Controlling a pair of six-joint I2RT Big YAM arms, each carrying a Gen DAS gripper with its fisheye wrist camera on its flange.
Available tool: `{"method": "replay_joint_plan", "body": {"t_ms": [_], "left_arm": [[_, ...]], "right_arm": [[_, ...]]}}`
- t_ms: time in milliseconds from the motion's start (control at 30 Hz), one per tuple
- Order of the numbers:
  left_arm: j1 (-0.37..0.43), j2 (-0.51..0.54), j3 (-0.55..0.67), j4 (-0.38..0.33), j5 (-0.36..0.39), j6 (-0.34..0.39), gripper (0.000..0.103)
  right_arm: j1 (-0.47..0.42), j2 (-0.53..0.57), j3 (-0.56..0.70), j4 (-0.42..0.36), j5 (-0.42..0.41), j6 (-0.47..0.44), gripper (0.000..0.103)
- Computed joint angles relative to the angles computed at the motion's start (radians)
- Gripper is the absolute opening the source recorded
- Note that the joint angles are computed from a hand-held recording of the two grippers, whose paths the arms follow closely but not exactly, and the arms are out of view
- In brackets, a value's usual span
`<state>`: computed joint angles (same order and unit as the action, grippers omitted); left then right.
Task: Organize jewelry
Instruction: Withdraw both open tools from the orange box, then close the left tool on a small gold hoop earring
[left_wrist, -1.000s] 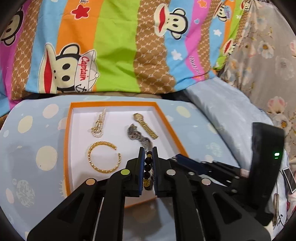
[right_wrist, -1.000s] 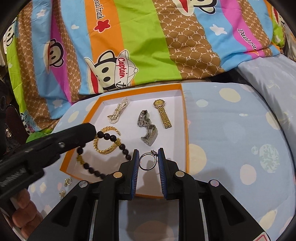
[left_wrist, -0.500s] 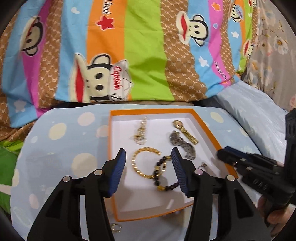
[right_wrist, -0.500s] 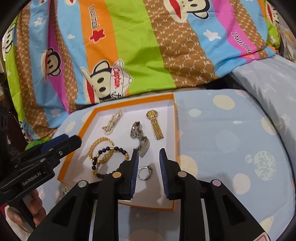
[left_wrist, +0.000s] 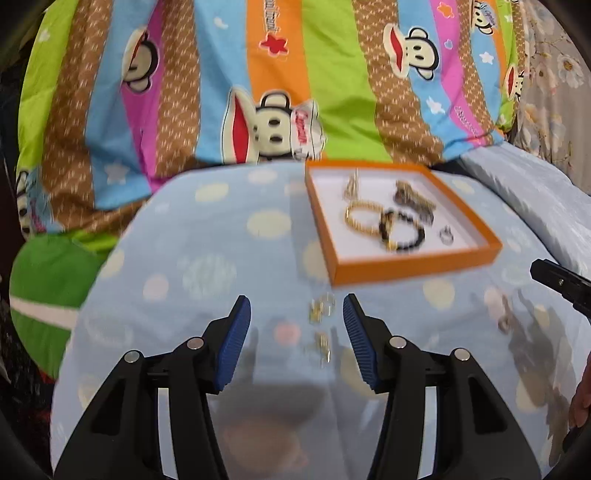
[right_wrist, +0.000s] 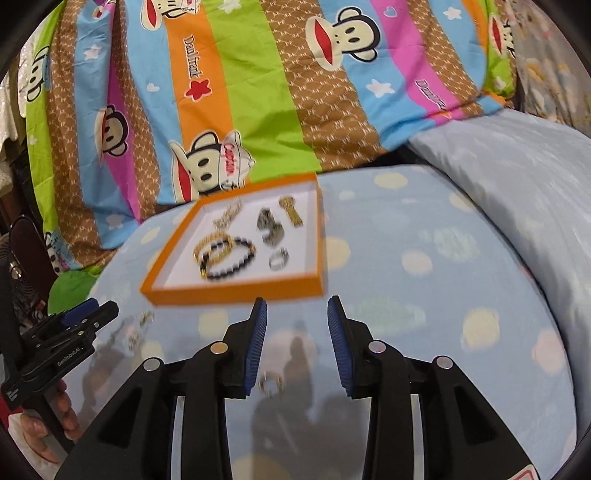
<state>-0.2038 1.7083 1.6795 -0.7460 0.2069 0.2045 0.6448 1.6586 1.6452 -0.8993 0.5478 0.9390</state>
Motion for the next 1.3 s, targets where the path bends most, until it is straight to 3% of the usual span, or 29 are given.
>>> {"method": "replay_joint_plan", "body": {"t_ms": [200, 300, 367, 733, 933, 1133, 1200, 1300], "left_arm": [[0.025, -0.045, -0.077, -0.038, 0.028, -0.002, 0.051], [0.025, -0.054, -0.089, -0.037, 0.027, -0.009, 0.063], [0.022, -0.052, -0.088, -0.036, 0.021, -0.012, 0.064], [-0.011, 0.05, 0.044, -0.124, -0.017, -0.047, 0.065], [-0.018, 0.058, 0.05, -0.124, -0.029, -0.041, 0.052], [-0.012, 0.06, 0.053, -0.122, -0.002, -0.048, 0.028], [-0.008, 0.06, 0.052, -0.122, 0.01, -0.053, 0.015], [-0.003, 0.062, 0.055, -0.124, 0.032, -0.061, 0.015]], "right_arm": [[0.052, 0.002, -0.03, -0.049, -0.011, 0.088, 0.034], [0.068, 0.014, -0.015, -0.069, 0.005, 0.096, 0.034], [0.073, 0.022, -0.008, -0.08, 0.002, 0.101, 0.034], [0.069, 0.026, -0.005, -0.086, -0.015, 0.118, 0.034], [0.071, 0.03, 0.0, -0.085, -0.021, 0.121, 0.034], [0.067, 0.035, 0.006, -0.086, -0.029, 0.109, 0.035], [0.068, 0.034, 0.005, -0.084, -0.029, 0.109, 0.035], [0.06, 0.035, 0.004, -0.068, -0.039, 0.106, 0.035]]}}
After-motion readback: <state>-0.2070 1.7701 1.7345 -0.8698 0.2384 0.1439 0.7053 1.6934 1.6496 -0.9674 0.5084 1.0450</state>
